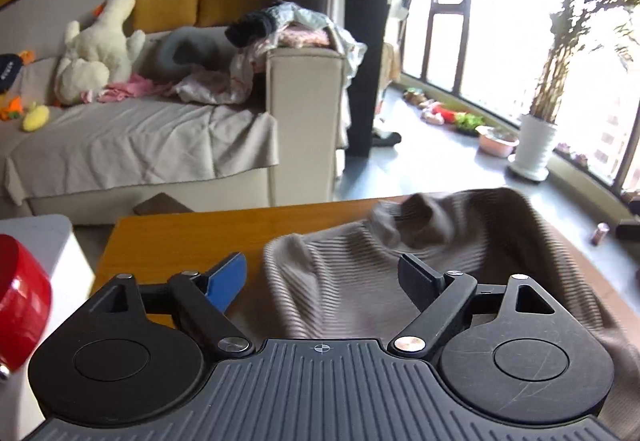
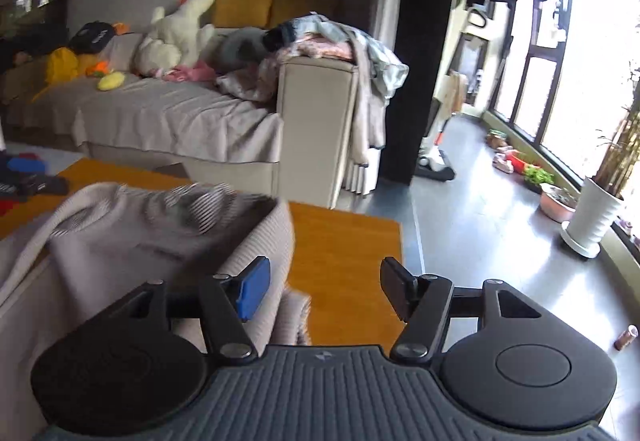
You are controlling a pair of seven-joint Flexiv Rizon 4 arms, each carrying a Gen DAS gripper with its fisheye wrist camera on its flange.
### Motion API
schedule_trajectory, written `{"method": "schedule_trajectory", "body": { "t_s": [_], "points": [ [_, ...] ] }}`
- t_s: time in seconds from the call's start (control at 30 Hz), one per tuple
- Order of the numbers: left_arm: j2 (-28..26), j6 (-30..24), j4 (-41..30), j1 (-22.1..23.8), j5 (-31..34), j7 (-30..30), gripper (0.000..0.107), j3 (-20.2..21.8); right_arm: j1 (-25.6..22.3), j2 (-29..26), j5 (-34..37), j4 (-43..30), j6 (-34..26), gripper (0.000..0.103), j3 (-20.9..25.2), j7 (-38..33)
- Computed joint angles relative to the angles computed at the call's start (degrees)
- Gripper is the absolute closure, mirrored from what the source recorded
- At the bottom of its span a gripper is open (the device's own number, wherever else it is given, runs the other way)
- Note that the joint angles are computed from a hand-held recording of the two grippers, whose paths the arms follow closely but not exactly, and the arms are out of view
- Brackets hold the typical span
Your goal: Fold clothes
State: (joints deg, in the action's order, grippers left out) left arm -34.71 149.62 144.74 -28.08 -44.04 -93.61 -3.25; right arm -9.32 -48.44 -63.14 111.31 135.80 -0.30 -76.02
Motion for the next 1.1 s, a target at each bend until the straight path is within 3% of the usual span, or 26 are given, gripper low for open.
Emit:
{"method": "schedule_trajectory", "body": {
  "t_s": [0.07, 0.17, 0.23, 0.33, 0.37, 0.4, 0.43, 0.57, 0.6, 0.73, 0.83, 0.93, 1.1],
  "points": [
    [-1.9, 3.3, 0.6, -0.1, 4.8, -4.6, 0.012, -1.2, -3.3, 3.1, -10.5, 5.7, 2.3, 0.041, -1.8, -0.1],
    [-5.5, 5.6, 0.0, -1.0, 9.1, -8.6, 0.012, -2.6, -4.7, 7.0, -22.2, 13.7, 4.5, 0.041, -6.6, -3.4],
    [-7.8, 5.7, -0.6, -0.7, 11.8, -11.6, 0.012, -3.6, -4.2, 8.2, -19.1, 19.1, 1.3, 0.041, -6.5, -11.9],
    [-10.6, 6.9, -1.7, -0.3, 15.9, -14.7, 0.012, -3.8, -0.7, 8.1, -2.1, 26.4, -1.3, 0.04, -4.3, -32.0],
    [-11.5, 7.3, -2.0, -0.7, 16.4, -14.9, 0.011, -3.7, -1.0, 7.6, -0.2, 26.7, -0.5, 0.04, -3.3, -34.3],
    [-11.8, 6.9, -2.3, -1.4, 15.7, -14.2, 0.011, -3.6, -1.4, 7.3, 0.7, 26.7, -0.2, 0.064, -2.5, -35.5],
    [-11.7, 5.7, -2.7, -1.8, 14.8, -13.1, 0.011, -3.5, -1.4, 7.7, 2.2, 26.3, -0.8, 0.094, -1.5, -35.0],
    [-11.1, 4.0, -2.6, -2.2, 13.8, -12.6, 0.009, -3.5, -3.4, 7.9, 7.6, 19.5, -1.0, 0.096, 3.1, -26.3],
    [-11.0, 3.5, -2.4, -2.2, 14.2, -12.5, 0.009, -3.4, -3.5, 7.8, 10.5, 16.5, -0.8, 0.101, 4.0, -22.8],
    [-10.8, 3.4, -1.5, -3.3, 15.0, -11.0, 0.009, -2.8, -6.2, 5.7, 16.8, 0.1, -2.2, 0.1, 7.4, -0.5],
    [-11.3, 4.3, -1.1, -4.0, 15.3, -10.5, 0.009, -2.7, -7.7, 4.5, 13.5, -7.1, -2.8, 0.1, 8.3, 9.4],
    [-11.4, 5.8, 0.2, -2.9, 17.1, -12.4, 0.008, -2.9, -8.6, 3.6, 5.5, -10.5, -2.4, 0.1, 9.5, 17.7],
    [-8.5, 8.4, 5.2, -2.9, 15.0, -16.4, 0.008, -2.5, -5.4, 2.4, -7.2, -13.9, 0.0, 0.1, 9.8, 27.8]
  ]
}}
